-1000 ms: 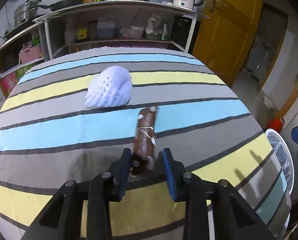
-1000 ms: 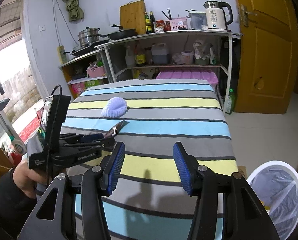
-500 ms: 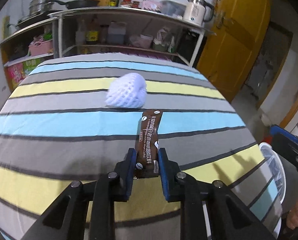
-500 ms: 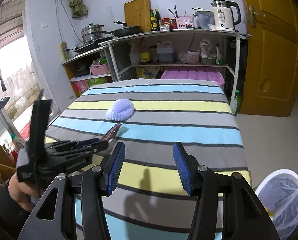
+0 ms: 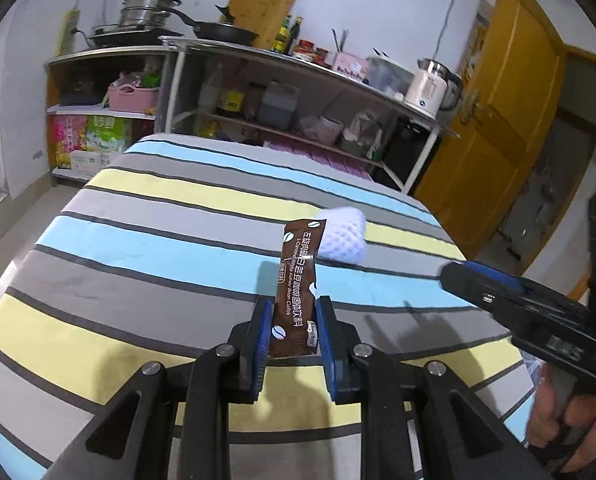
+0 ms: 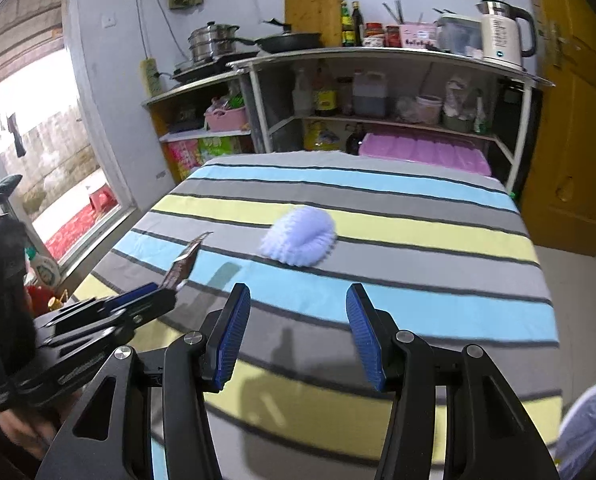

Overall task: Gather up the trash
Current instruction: 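Grasp the brown bar wrapper with the left tool while the right tool grasps the white foam net, then carry the brown bar wrapper and white foam net over the white bin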

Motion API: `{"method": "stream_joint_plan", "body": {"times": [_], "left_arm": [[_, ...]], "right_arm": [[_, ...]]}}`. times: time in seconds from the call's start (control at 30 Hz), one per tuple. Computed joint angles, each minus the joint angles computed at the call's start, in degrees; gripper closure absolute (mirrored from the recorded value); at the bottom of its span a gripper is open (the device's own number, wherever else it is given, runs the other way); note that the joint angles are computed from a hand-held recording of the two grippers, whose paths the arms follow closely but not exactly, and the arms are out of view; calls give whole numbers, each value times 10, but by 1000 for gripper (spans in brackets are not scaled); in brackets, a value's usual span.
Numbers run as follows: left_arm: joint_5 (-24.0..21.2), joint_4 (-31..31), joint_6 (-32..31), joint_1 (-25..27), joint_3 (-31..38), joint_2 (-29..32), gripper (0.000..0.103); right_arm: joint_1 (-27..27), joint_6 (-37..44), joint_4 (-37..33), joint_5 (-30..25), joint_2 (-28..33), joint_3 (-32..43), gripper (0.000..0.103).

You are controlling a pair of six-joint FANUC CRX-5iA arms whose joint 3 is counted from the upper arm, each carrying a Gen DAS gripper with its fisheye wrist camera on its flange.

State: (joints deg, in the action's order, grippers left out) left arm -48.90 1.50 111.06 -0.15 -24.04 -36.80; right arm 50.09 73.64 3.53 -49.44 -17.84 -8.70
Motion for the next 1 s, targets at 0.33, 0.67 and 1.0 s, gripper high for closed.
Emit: {"method": "stream_joint_plan", "body": {"times": [0.33, 0.67, 1.0], "left_arm": [[11, 125, -110, 115, -72, -70, 80], [11, 185, -162, 150, -102, -80, 80], [12, 124, -115, 113, -74, -66, 80]], "right_arm": [[2, -8, -5, 3, 111, 73, 52], [2, -49, 23, -10, 170, 104, 83], [3, -51, 21, 4, 120, 70, 94]]}}
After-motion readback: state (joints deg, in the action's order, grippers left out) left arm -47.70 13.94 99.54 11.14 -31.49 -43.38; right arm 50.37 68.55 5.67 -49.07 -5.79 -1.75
